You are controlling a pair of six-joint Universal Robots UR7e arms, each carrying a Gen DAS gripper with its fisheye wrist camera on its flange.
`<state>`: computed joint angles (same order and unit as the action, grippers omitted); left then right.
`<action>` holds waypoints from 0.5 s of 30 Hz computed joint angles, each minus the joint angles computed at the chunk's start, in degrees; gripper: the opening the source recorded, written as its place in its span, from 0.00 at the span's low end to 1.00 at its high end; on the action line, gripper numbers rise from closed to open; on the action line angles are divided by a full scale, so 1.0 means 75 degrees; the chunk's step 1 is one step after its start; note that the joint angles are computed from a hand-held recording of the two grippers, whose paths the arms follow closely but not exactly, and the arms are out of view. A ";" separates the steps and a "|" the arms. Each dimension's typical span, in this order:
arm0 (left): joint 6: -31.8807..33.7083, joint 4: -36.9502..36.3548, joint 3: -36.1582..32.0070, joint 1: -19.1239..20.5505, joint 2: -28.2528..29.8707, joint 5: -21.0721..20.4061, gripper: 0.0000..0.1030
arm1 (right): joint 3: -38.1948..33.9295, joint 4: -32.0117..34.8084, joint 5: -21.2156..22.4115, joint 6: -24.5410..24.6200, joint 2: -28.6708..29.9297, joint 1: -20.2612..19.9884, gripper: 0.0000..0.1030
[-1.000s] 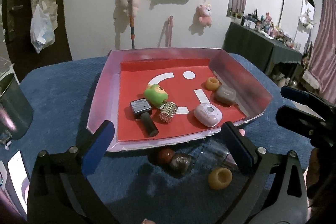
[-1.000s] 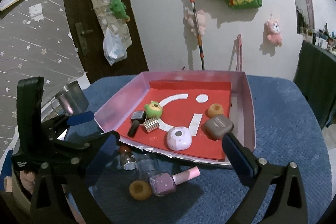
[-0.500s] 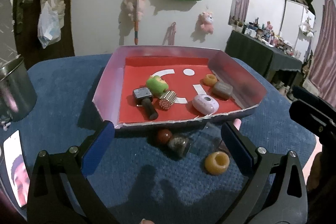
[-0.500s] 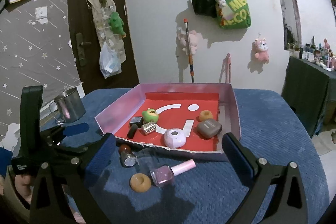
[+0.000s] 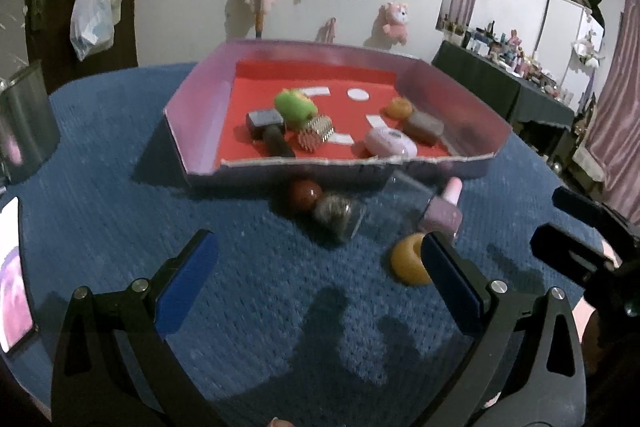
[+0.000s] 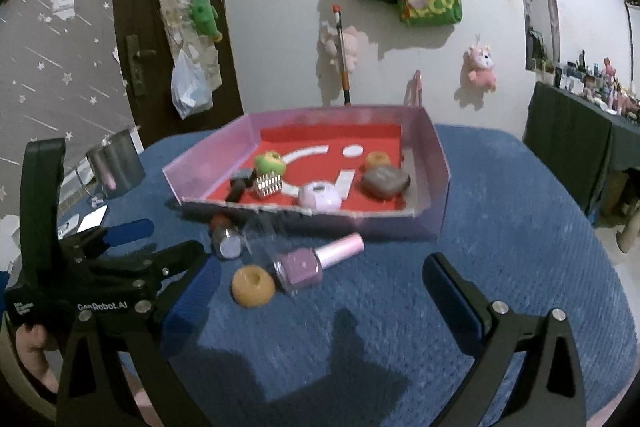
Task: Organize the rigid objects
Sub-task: 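Withdraw both tools from the box toward the remaining items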
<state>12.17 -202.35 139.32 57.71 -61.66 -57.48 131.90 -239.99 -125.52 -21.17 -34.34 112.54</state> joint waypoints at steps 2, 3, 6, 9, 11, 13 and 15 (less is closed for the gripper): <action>-0.0108 0.0156 -0.0007 0.0065 0.0022 -0.0041 1.00 | 0.0035 0.0102 0.0001 0.0110 0.0030 -0.0053 1.00; -0.0148 0.0239 -0.0018 0.0092 0.0024 -0.0061 1.00 | 0.0048 0.0180 -0.0007 0.0170 0.0047 -0.0081 1.00; -0.0268 0.0474 -0.0032 0.0169 0.0008 -0.0105 1.00 | 0.0106 0.0367 -0.0020 0.0326 0.0093 -0.0200 1.00; -0.0401 0.0814 -0.0094 0.0257 -0.0071 -0.0196 1.00 | 0.0107 0.0583 -0.0084 0.0452 0.0093 -0.0278 1.00; -0.0423 0.0897 -0.0115 0.0304 -0.0100 -0.0268 1.00 | 0.0090 0.0737 -0.0124 0.0536 0.0082 -0.0324 1.00; -0.0439 0.0950 -0.0152 0.0280 -0.0081 -0.0156 1.00 | 0.0042 0.0915 -0.0218 0.0604 0.0077 -0.0346 1.00; -0.0568 0.1190 -0.0246 0.0253 -0.0060 0.0071 1.00 | -0.0022 0.1067 -0.0333 0.0610 0.0063 -0.0358 1.00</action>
<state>7.92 -193.42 137.47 59.61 -62.11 -56.95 131.74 -231.99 -128.02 -16.59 -33.87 109.86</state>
